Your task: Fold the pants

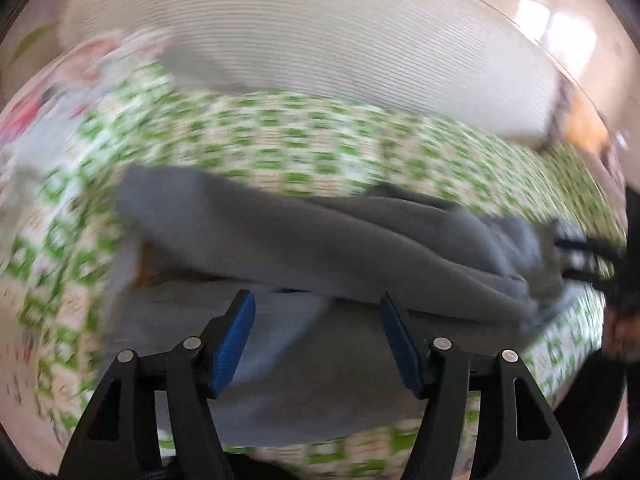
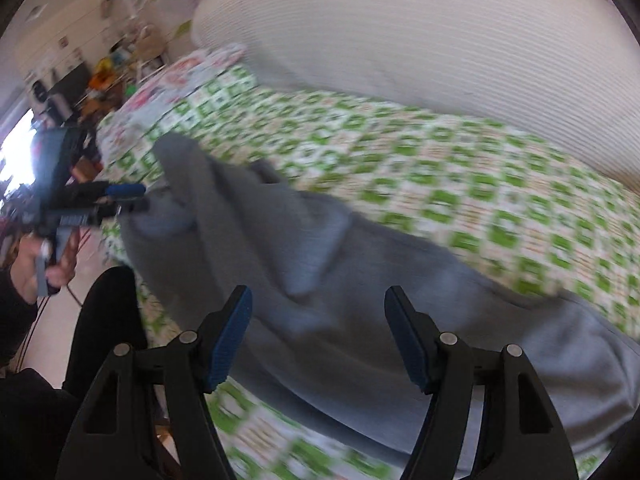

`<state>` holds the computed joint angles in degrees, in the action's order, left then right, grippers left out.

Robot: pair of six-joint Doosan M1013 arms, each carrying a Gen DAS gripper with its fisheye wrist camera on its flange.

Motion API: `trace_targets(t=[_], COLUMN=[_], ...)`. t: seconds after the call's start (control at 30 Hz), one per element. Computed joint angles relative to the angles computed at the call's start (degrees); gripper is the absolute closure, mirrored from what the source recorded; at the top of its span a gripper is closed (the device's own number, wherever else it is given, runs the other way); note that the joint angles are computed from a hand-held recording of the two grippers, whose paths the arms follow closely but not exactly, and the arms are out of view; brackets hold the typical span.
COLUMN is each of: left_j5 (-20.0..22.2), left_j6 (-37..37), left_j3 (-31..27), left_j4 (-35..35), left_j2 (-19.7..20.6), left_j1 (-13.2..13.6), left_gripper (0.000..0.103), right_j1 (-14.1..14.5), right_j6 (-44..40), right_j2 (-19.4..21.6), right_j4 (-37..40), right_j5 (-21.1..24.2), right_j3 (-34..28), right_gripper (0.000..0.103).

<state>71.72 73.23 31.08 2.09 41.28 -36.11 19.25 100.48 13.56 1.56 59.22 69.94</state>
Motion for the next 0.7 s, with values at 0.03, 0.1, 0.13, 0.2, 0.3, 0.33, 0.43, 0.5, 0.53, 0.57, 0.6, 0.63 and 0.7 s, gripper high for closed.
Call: trace_targets(t=[0.03,0.1,0.13,0.2,0.3,0.33,0.43,0.5,0.53,0.57,0.6,0.63,0.7], left_j5=[-0.2,-0.5,-0.5,-0.7,-0.5,-0.5,-0.2,0.3,0.9,1.9,2.8,4.7,7.3], left_j6=[-1.4,-3.9,-4.9,-6.1,-7.6,-7.9,-8.2,-8.3,-8.3,-8.3,-8.2,-8.3,-8.8], left_j3=[0.7,1.9,2.2,2.8,2.6,2.4,1.5,0.3,-0.7,-2.4,-3.8,-6.6,-11.1], left_j4=[0.6,1.6,1.8,2.1,2.0,1.8,0.9,1.2,1.3,1.6,1.8,2.4,3.2], left_j2=[-0.4,-1.1,-1.2,-1.5,-1.2,-1.0,-0.4,0.4,1.0,2.0,2.8,4.4,6.9], left_j1=[0.5,1.5,2.0,2.6,3.4,3.7,4.6,4.9,5.0,5.1,5.2,5.2,5.2], left_gripper=[0.037,0.036,0.036,0.035,0.033,0.033,0.033,0.032,0.031,0.031,0.030,0.030,0.030], right_j1=[0.5,1.1,1.4,2.0,3.2,3.6,4.9,6.0,6.9,7.5,8.2,8.9,10.1], right_j6=[-0.6,-1.5,-1.8,-2.4,-2.3,-2.0,-1.9,-1.7,-1.8,-1.9,-2.2,-2.5,-2.8], right_j2=[1.0,2.5,3.1,4.5,6.3,6.9,8.5,9.5,10.2,10.7,11.3,12.0,13.1], right_j4=[0.8,2.1,2.6,3.6,3.1,2.1,0.3,-2.9,-5.5,-7.6,-9.9,-12.5,-17.5], right_j5=[0.1,0.3,0.3,0.4,1.3,1.8,3.2,4.6,5.8,6.6,7.5,8.5,10.2], right_j3=[-0.9,-2.4,-3.0,-4.4,-6.6,-7.2,-9.0,-10.2,-11.0,-11.6,-12.2,-12.8,-13.5], right_gripper=[0.033,0.033,0.033,0.033,0.033,0.033,0.033,0.033,0.033,0.033,0.033,0.032,0.031])
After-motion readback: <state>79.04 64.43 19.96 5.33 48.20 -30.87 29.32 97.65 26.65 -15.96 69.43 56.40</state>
